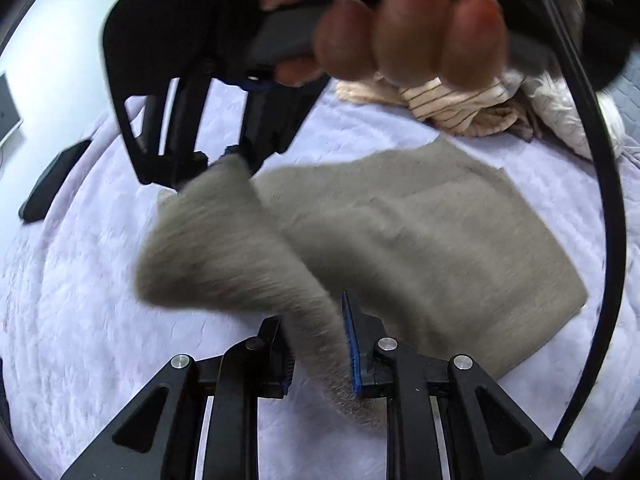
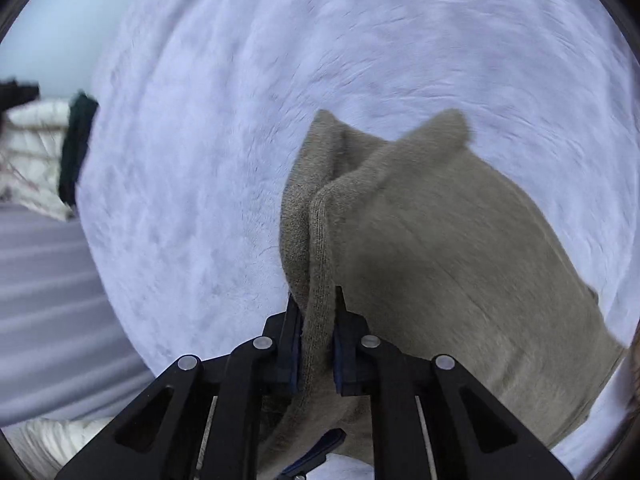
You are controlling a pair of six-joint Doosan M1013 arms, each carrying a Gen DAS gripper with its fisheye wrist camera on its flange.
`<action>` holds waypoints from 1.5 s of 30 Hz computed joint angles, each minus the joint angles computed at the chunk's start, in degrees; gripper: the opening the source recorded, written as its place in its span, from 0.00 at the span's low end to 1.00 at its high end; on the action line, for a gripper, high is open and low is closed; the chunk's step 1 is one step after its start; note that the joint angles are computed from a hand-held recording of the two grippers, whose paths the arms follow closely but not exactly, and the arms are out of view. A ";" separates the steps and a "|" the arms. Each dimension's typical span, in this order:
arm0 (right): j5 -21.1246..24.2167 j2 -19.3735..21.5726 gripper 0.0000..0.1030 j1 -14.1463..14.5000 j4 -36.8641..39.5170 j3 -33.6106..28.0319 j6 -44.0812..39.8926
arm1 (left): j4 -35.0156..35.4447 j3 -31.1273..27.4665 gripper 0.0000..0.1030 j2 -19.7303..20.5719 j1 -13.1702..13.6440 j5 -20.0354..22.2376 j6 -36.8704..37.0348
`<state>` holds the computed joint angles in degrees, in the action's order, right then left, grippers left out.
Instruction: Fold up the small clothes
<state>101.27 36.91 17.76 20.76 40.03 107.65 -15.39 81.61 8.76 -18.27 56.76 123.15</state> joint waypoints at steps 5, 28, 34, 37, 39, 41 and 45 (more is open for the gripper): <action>-14.64 -11.45 0.13 -5.34 4.77 14.63 3.60 | -3.89 -1.94 0.21 -0.19 -3.09 0.40 4.28; -44.76 -39.01 0.33 -17.21 10.00 60.19 15.86 | -1.43 0.19 0.58 0.95 -11.52 13.14 8.69; -42.93 -41.92 0.54 -14.57 1.87 58.40 22.12 | -2.09 -2.35 0.68 1.27 -8.76 17.72 2.29; -45.47 -44.81 0.54 -14.08 3.11 59.80 23.26 | -1.84 -4.05 0.68 2.13 -7.08 18.61 -3.18; -46.77 -45.79 0.54 -13.42 4.20 60.29 22.81 | -1.68 -4.95 0.68 2.84 -6.30 18.71 -6.14; -45.00 -45.30 0.54 -12.38 4.23 59.79 21.67 | -1.08 -6.54 0.68 4.41 -5.81 19.23 -9.16; -39.00 -42.35 0.07 -9.86 0.73 57.51 21.61 | -1.42 -8.82 0.68 6.98 -5.14 20.36 -11.46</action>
